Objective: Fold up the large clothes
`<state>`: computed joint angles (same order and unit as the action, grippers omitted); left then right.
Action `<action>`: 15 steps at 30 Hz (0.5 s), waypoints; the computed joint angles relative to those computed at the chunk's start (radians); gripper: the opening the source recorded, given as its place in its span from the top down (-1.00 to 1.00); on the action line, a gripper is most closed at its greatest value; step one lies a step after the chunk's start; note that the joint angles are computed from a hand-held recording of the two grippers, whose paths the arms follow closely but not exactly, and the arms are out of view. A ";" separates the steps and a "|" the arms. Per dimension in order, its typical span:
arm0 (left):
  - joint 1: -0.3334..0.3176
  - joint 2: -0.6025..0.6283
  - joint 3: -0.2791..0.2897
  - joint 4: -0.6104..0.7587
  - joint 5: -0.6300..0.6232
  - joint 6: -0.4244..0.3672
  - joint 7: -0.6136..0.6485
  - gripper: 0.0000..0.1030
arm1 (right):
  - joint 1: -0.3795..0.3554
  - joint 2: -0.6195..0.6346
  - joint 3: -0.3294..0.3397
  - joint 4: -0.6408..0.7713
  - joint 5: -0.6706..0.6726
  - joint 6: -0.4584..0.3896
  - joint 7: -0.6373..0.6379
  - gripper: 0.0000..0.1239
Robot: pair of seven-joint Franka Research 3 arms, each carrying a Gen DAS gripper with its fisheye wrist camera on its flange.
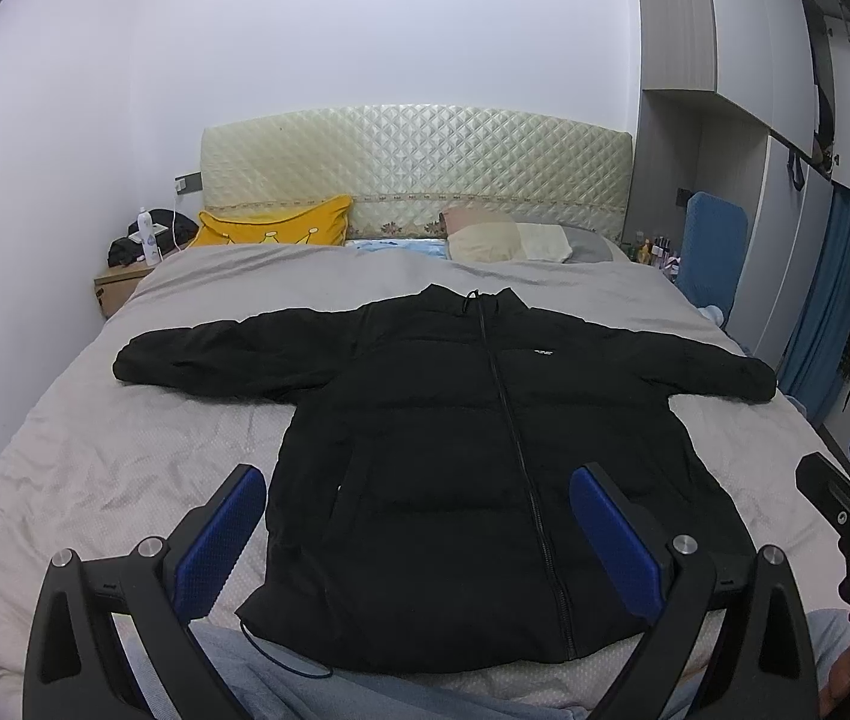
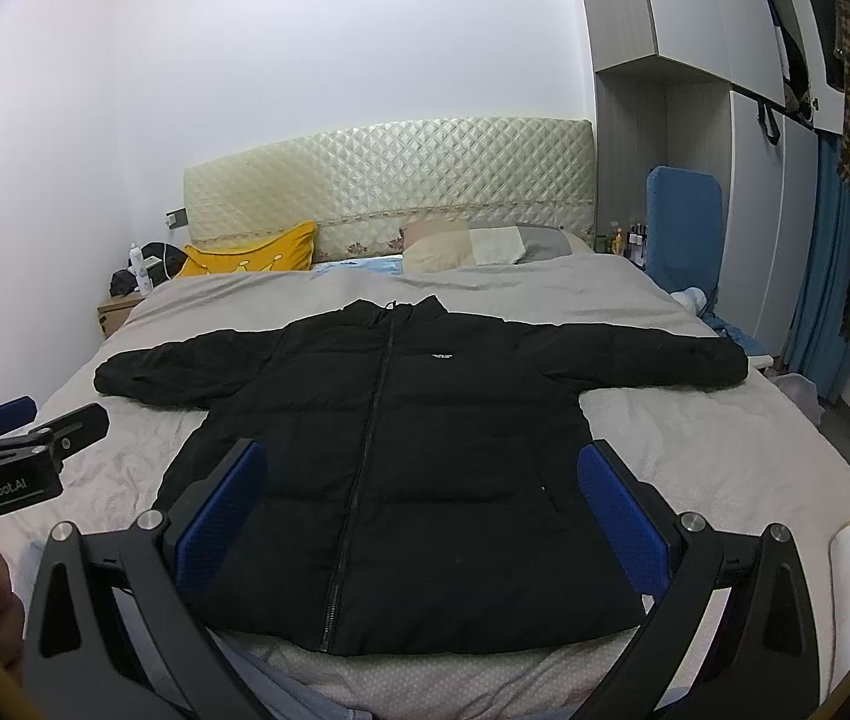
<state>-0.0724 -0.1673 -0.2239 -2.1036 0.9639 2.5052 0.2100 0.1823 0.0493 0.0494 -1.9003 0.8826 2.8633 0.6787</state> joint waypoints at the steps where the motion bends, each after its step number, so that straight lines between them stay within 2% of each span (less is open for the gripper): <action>1: 0.000 0.000 -0.001 0.000 0.001 -0.002 -0.001 -0.99 | 0.000 -0.003 0.000 -0.002 -0.002 0.001 0.002 -0.66; 15: 0.001 0.001 0.002 0.004 -0.013 -0.005 0.013 -0.99 | 0.005 -0.013 -0.004 -0.015 -0.014 0.006 0.011 -0.66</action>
